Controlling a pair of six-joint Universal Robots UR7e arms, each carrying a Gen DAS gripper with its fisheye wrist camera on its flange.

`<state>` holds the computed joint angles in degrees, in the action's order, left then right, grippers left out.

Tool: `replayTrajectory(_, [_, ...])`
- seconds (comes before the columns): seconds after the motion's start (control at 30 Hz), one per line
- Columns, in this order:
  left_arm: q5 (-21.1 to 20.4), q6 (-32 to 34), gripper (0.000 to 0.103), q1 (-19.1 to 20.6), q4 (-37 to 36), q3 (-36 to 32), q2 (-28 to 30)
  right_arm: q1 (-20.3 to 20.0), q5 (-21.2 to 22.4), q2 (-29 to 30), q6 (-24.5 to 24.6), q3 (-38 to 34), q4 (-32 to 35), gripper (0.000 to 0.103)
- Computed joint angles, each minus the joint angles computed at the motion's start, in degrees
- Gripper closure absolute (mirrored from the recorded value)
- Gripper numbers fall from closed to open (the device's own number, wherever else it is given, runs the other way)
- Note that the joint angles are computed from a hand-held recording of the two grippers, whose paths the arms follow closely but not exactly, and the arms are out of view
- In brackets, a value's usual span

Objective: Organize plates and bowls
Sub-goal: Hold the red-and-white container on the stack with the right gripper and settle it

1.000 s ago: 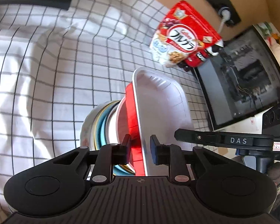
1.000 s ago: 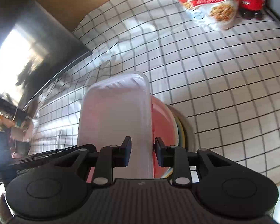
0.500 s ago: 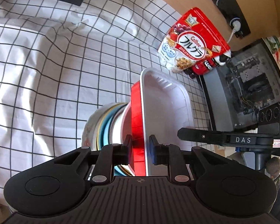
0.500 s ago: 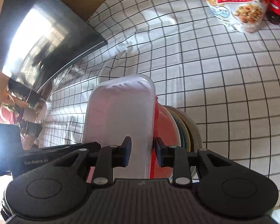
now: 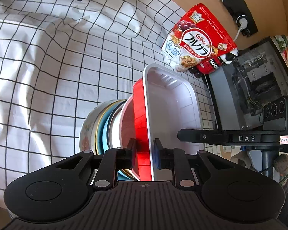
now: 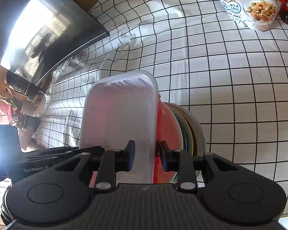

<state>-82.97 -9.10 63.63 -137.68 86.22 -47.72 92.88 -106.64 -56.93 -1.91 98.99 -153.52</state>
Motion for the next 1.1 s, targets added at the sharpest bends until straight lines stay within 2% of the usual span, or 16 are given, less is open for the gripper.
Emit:
replayTrajectory(0.3, [2.39,3.78,0.082,-1.63,-4.11,2.70,-1.61,0.76,-1.53,0.28,-1.99,0.01,-1.51,0.075])
replayTrajectory(0.93, [1.28,4.53,0.082,-1.11,-4.45,2.87,-1.55,0.35,-0.77,1.17,-2.44,-0.19,-3.95,0.075])
replayTrajectory(1.1, [0.42,2.50,0.081,-0.45,-3.44,1.99,-1.50,0.55,-1.59,1.34,-2.67,0.00,-5.26,0.075])
